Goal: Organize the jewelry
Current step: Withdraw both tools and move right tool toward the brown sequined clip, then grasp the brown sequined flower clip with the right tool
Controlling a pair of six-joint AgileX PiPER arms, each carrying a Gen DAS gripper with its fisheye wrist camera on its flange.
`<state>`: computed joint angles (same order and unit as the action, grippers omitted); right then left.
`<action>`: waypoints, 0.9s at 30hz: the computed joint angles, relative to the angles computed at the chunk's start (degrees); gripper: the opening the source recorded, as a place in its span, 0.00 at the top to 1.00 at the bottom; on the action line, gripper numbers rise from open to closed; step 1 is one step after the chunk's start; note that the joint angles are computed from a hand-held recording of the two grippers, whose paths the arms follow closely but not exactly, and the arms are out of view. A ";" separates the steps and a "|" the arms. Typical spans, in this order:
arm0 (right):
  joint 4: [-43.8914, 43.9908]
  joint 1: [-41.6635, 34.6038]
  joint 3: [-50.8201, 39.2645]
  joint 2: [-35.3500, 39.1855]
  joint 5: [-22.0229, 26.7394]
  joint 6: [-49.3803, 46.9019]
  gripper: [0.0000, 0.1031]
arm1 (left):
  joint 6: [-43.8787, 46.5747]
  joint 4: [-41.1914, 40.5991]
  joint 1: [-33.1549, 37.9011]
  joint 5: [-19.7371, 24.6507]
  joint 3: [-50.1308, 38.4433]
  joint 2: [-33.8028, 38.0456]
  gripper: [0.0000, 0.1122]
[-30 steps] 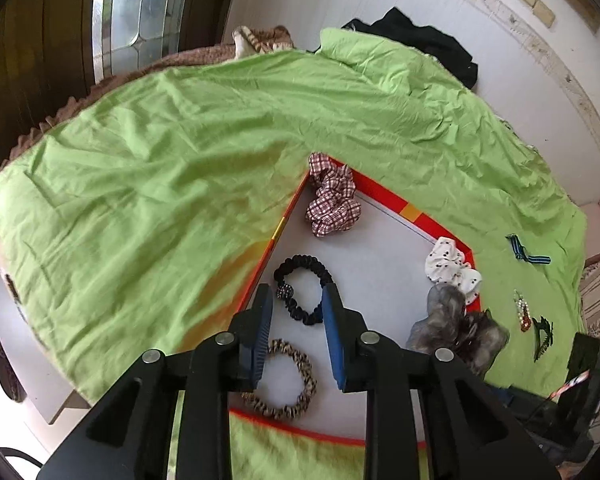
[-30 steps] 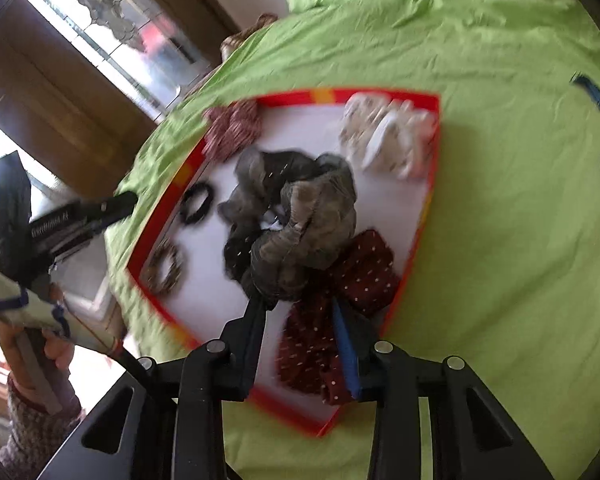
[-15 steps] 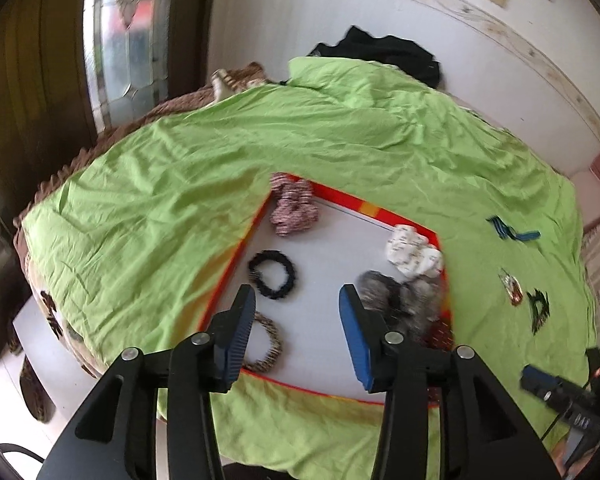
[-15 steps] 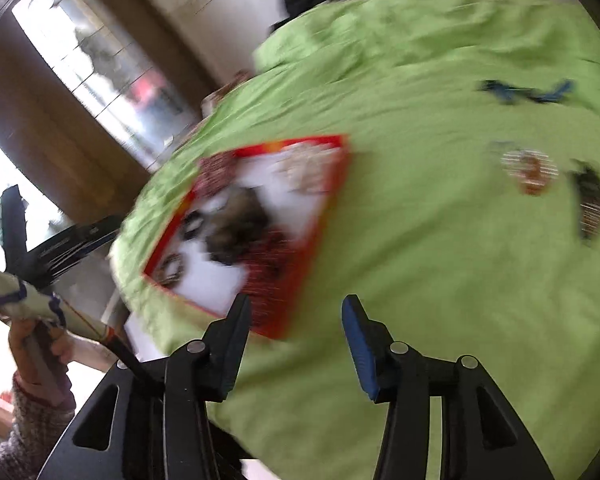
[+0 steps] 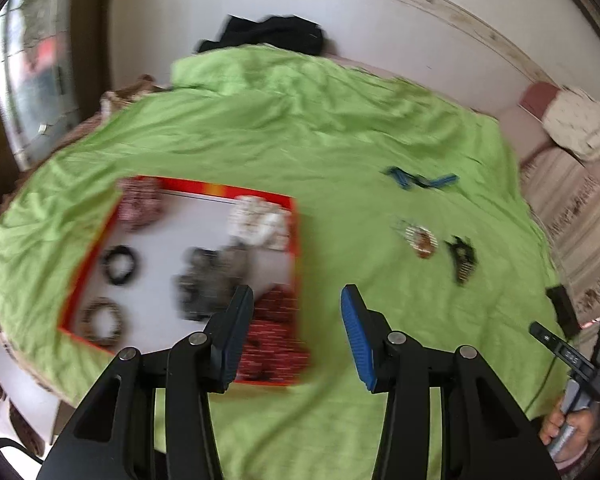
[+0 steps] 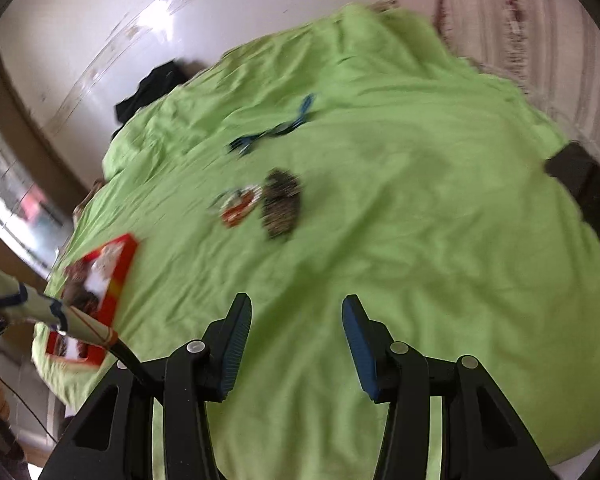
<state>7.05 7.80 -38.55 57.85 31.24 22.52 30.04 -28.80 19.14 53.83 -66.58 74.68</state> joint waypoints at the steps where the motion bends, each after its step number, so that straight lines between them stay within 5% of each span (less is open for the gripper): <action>1: 2.26 -2.19 0.43 -0.18 -0.31 -3.25 0.50 | -2.62 1.20 -3.33 -0.49 -0.11 0.37 0.60; 12: 22.73 -7.67 -3.92 13.85 -8.40 -27.74 0.49 | -19.96 8.15 -25.61 -9.90 -4.77 12.46 0.60; 18: 42.79 -7.98 -9.39 26.55 -11.26 -46.32 0.37 | -23.29 9.37 -29.59 -12.68 -13.01 24.89 0.61; 27: 52.30 -7.64 -17.77 38.31 -11.48 -55.08 0.37 | -23.86 6.18 -31.57 -11.02 -28.87 42.14 0.69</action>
<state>59.35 0.16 -56.32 96.16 19.76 -32.56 6.18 -22.62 -12.43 42.81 -95.45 116.82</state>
